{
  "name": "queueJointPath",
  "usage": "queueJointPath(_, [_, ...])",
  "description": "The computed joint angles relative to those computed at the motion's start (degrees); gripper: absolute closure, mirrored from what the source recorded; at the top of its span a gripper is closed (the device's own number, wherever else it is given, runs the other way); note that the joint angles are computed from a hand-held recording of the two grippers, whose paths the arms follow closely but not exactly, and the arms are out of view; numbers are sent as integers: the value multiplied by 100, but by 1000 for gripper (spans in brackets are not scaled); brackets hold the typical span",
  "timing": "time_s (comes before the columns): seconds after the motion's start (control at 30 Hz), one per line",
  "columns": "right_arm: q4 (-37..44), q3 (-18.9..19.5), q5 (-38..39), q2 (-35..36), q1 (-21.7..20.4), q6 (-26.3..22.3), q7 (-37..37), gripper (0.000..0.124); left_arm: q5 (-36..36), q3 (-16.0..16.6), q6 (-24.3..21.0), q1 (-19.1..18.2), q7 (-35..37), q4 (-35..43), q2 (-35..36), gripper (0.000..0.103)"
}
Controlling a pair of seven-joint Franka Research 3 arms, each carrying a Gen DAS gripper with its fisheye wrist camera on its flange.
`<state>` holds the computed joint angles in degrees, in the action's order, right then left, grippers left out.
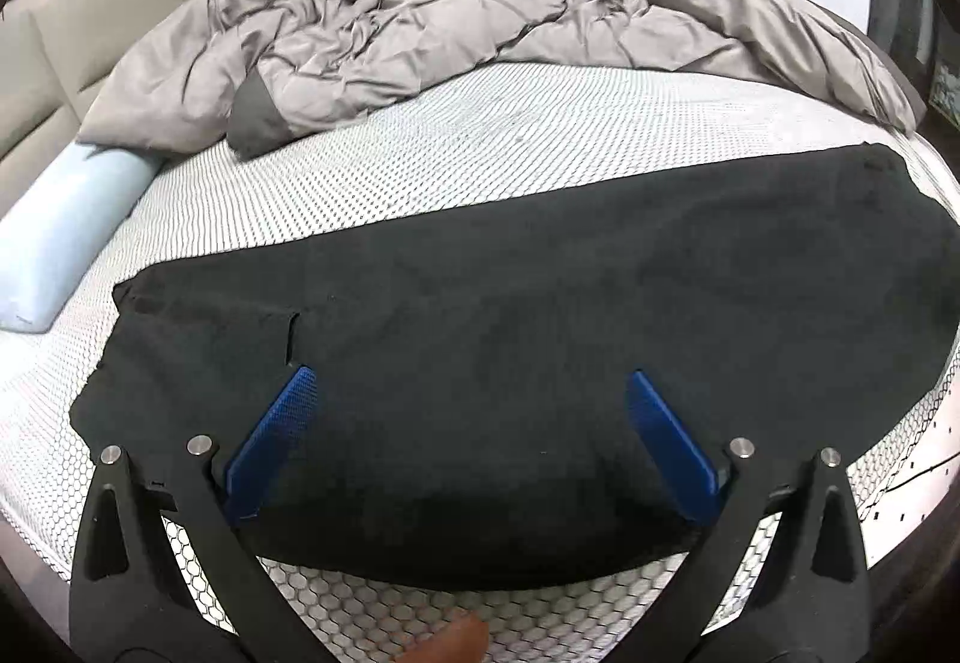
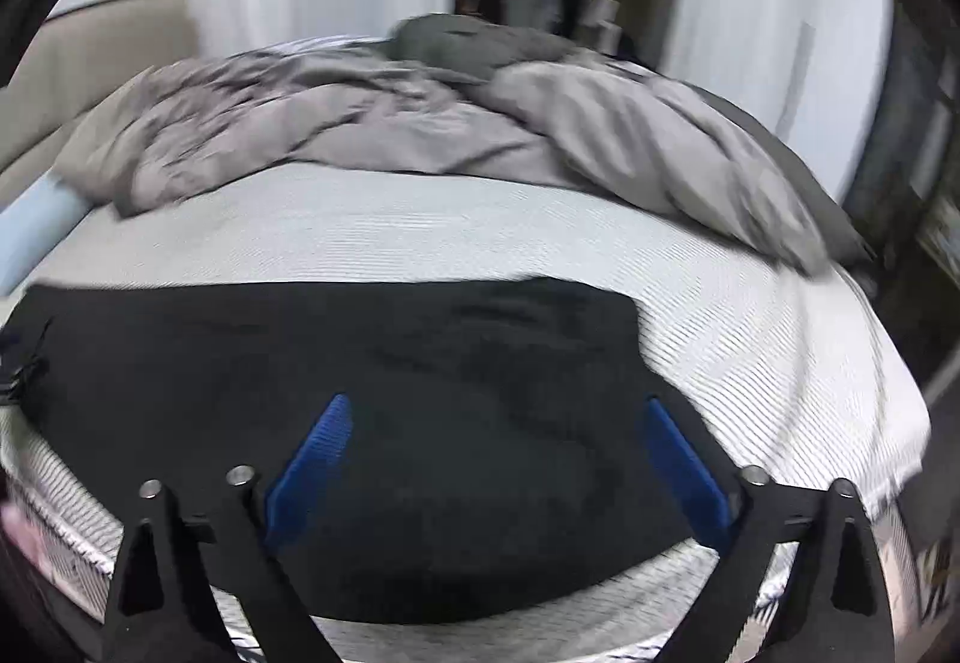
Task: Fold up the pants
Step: 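Move the left tool to the pants edge and close on it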
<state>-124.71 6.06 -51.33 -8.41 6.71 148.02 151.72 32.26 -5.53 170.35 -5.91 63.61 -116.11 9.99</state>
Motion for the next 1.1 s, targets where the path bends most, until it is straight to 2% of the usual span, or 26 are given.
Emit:
queueJointPath(0.07, [383,31,256,405,159,206,-434,24,-10,-28,-24,-31,-36,-52,-64,0])
queueJointPath(0.17, [849,-40,399,947,416,489,-603,24,368,72,-100,-191,-485,-58,-102,0])
queueJointPath(0.2, [1040,-61,523,1187,526,585,-727,24,259,-1,-147,-152,-389,-50,-83,0])
queueJointPath(0.27, [1294,-157,416,1504,724,675,-717,24,-117,-163,-217,-52,-87,-1,18,0])
queueJointPath(0.3, [1441,-169,570,1729,801,721,-931,24,-427,-280,-391,16,171,74,90,0])
queueJointPath(0.33, [1550,-193,733,1907,857,758,-1080,24,-773,-399,-581,78,429,170,176,0])
queueJointPath(0.4, [1901,-188,1279,2355,886,761,-1505,24,-1471,-634,-666,241,1003,267,334,0])
queueJointPath(0.47, [2061,-110,1815,2623,871,813,-2008,24,-1843,-712,-843,273,1362,412,515,0])
queueJointPath(0.53, [2354,-165,1910,2938,1045,485,-2368,24,-1819,-605,-753,183,1413,414,619,0])
queueJointPath(0.57, [2462,-336,1646,3051,1250,314,-2372,24,-1795,-569,-670,165,1460,379,626,0])
queueJointPath(0.63, [2366,-583,1449,3063,1459,424,-2309,24,-1816,-538,-544,215,1621,246,551,0])
queueJointPath(0.7, [2176,-700,1716,2963,1477,565,-2269,23,-1828,-452,-371,281,1662,48,424,0])
queueJointPath(0.77, [1989,-1017,1558,2779,1695,448,-2018,23,-1203,36,-340,77,1113,-62,306,0])
queueJointPath(0.8, [1882,-1282,1164,2643,1914,171,-1630,22,-1046,140,-265,119,1009,-127,265,0])
queueJointPath(0.83, [1828,-1351,970,2573,1960,-19,-1436,22,-828,269,-239,133,828,-164,234,0])
queueJointPath(0.87, [1731,-1356,895,2482,1923,-128,-1291,22,-266,598,-309,-18,244,-133,222,0])
queueJointPath(0.9, [1616,-1294,1015,2398,1799,-94,-1249,21,76,778,-401,-53,-192,-95,223,0])
queueJointPath(1.0, [1450,-1136,1323,2295,1529,145,-1248,21,-287,575,-302,454,-137,-121,180,0])
queueJointPath(1.1, [1582,-1114,1070,2365,1576,-14,-1210,21,177,711,6,541,-507,-49,161,0])
